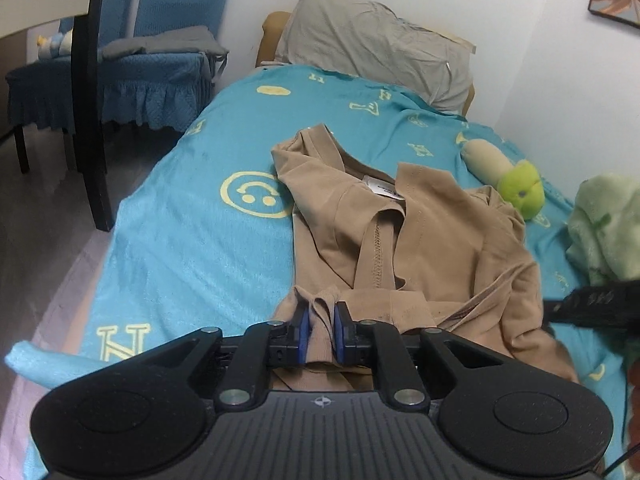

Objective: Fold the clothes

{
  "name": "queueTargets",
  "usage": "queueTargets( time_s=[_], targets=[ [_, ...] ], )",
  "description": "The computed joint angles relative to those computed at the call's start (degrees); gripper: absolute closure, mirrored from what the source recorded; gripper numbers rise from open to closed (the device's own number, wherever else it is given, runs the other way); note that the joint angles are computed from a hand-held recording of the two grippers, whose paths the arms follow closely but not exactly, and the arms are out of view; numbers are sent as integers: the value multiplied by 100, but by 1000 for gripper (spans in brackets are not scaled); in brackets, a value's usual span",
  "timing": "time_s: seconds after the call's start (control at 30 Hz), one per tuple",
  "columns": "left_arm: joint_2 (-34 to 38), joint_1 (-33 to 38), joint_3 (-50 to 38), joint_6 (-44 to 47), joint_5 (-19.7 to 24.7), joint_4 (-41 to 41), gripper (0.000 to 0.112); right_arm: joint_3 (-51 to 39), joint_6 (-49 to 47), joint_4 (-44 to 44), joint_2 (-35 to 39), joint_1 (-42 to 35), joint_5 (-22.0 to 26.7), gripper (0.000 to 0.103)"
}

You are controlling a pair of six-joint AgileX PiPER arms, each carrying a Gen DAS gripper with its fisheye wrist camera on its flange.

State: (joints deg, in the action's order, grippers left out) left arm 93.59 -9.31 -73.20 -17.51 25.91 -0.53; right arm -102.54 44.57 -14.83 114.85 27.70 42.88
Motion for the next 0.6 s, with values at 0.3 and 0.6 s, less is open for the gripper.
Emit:
queueTargets(
  time_s=[0.3,0.6],
  targets=[
    [-781,57,377,677,-451,-377,48,904,903,-318,-689,19,-662,90],
    [-991,-242,405,1520,406,91,36,1506,286,247,-1093,18,-1351,30]
  ],
)
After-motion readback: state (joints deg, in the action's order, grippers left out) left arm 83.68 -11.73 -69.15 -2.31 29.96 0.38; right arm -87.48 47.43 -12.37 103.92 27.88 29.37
